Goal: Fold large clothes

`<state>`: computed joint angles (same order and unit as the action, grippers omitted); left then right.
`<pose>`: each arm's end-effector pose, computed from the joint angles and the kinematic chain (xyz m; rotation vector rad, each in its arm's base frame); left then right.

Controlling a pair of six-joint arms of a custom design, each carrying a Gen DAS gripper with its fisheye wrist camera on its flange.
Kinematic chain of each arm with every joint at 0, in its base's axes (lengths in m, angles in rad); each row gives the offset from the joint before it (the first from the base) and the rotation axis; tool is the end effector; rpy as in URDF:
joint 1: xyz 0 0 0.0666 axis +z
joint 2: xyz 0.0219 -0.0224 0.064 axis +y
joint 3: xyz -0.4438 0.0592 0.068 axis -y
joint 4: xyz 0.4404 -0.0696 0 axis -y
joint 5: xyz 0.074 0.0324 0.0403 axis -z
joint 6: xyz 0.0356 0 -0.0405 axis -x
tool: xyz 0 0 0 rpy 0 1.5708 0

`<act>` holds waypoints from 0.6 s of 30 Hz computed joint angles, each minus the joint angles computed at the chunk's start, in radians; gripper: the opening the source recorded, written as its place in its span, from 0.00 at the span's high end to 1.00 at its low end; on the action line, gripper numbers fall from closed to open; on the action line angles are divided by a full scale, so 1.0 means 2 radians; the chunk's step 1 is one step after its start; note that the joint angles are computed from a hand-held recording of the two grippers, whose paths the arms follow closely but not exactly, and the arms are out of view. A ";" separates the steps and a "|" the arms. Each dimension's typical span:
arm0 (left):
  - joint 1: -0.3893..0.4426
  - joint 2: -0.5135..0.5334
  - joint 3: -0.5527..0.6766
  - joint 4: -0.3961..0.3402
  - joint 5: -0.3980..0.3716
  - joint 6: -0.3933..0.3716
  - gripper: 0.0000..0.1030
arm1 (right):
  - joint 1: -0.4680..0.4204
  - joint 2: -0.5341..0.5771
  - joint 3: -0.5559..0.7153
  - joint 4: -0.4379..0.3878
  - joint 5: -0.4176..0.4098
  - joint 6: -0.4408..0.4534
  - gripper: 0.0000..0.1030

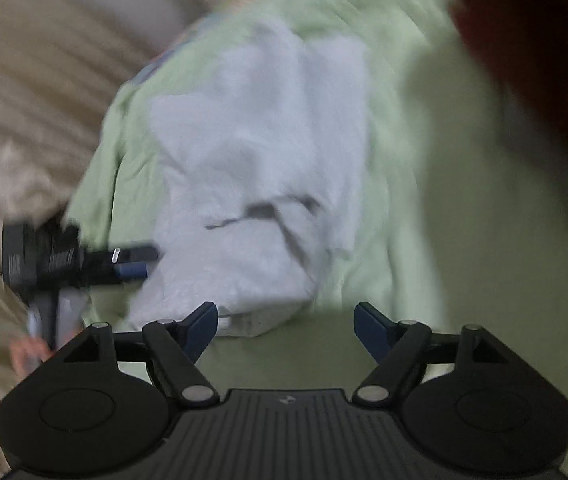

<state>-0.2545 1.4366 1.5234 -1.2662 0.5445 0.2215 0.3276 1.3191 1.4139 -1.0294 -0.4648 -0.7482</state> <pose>0.4872 -0.1462 0.5211 0.1983 2.7582 -0.8781 0.4479 0.1687 0.5338 0.3521 2.6412 0.9881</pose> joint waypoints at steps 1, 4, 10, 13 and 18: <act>-0.002 -0.001 0.000 -0.003 0.000 -0.007 0.00 | -0.006 -0.002 -0.018 0.037 -0.026 -0.036 0.26; -0.005 -0.002 -0.001 -0.009 0.009 -0.020 0.00 | -0.006 -0.003 -0.044 0.099 -0.052 -0.084 0.24; -0.011 -0.018 -0.016 0.021 -0.001 -0.024 0.01 | 0.004 0.018 -0.047 0.147 -0.069 -0.085 0.85; 0.010 -0.025 -0.025 0.043 0.042 0.011 0.01 | 0.002 0.019 -0.041 0.180 -0.068 -0.092 0.86; 0.040 -0.037 -0.051 0.107 0.128 0.096 0.00 | -0.005 0.026 -0.021 0.237 -0.063 -0.133 0.86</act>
<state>-0.1741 1.3625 1.4207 -1.0531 0.8005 0.4132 0.3184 1.3707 1.3712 -0.5560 -0.5913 -1.0150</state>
